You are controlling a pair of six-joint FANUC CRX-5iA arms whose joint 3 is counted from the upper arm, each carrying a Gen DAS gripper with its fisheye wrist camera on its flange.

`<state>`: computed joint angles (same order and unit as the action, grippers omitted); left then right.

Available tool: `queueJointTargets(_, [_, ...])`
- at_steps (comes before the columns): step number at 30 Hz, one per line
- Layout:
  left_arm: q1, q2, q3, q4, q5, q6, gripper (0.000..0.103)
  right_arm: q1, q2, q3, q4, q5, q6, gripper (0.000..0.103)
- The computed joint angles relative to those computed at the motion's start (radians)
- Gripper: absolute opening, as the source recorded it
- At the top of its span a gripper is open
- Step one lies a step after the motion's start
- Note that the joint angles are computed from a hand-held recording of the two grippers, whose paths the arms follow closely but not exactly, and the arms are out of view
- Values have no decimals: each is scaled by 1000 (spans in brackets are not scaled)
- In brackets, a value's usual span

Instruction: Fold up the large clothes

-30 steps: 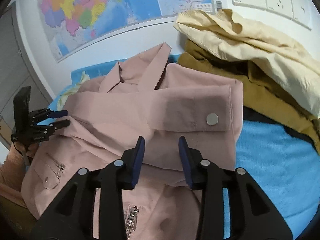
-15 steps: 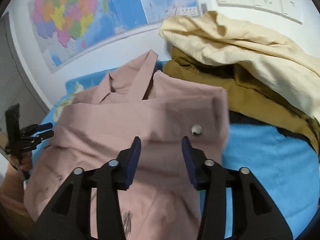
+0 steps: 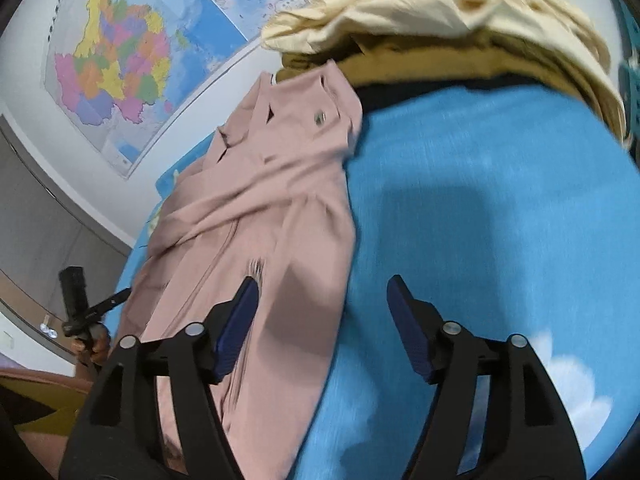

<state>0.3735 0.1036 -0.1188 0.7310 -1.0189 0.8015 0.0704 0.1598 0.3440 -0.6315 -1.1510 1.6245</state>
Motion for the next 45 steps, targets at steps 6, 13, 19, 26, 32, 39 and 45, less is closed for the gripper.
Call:
queueJointTargets(6, [22,-35,-56,57,-95,-49,78,-31,-55,-63,-74,-47,47,77])
queueJointTargets(13, [48,-57,-120,139,-203,-109,83,-29,-81,-85,-133,-102,132,78])
queueJointTargets(19, [36,-46,-156,212,-319,-168,84,-46,-77,-76,-197,-175,188,78])
queueJointTargets(26, [-37,-29,-159,259,-260,-179,84,-39,-58,-54,-241,-228,242,74])
queueJointTargets(32, [-51,-21,-141,231,-190,-77,43,-61,-45,-58,-294,-252,230,42])
queueJointTargets(39, [-27,-26,-117,173,-175,49,5,-146,-44,-69,-489,-306,223,9])
queueJointTargets(45, [28,-97,-159,336,-168,-34,2,-203,-144,-90,-598,-268,295,7])
